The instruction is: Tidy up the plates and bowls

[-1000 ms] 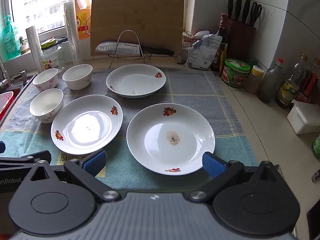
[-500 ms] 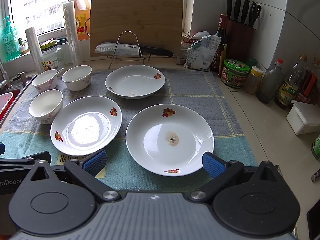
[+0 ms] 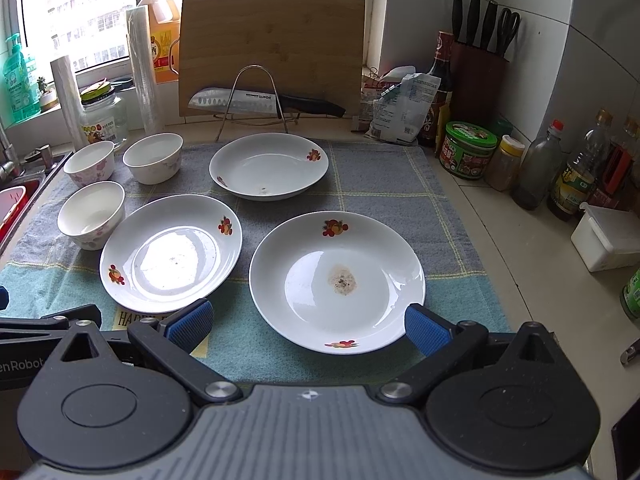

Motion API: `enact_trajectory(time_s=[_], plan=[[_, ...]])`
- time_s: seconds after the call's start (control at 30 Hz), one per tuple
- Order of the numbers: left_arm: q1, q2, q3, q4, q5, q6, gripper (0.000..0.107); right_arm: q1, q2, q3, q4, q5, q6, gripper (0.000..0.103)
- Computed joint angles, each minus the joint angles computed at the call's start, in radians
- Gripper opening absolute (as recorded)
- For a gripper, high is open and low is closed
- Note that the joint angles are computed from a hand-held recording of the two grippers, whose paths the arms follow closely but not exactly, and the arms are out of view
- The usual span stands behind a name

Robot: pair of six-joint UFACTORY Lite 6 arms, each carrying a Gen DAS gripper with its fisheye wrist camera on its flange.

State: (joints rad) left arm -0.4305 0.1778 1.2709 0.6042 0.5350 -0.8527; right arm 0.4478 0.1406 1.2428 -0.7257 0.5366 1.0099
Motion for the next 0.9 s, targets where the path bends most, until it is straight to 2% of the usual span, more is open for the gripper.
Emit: enact_trajectory(time_s=[0.9], plan=[[-0.023,-0.021,-0.008,0.023,0.031,-0.048,0.102,0.011,-0.018,-0.022,-0.039,-0.003,0.034,0.103]])
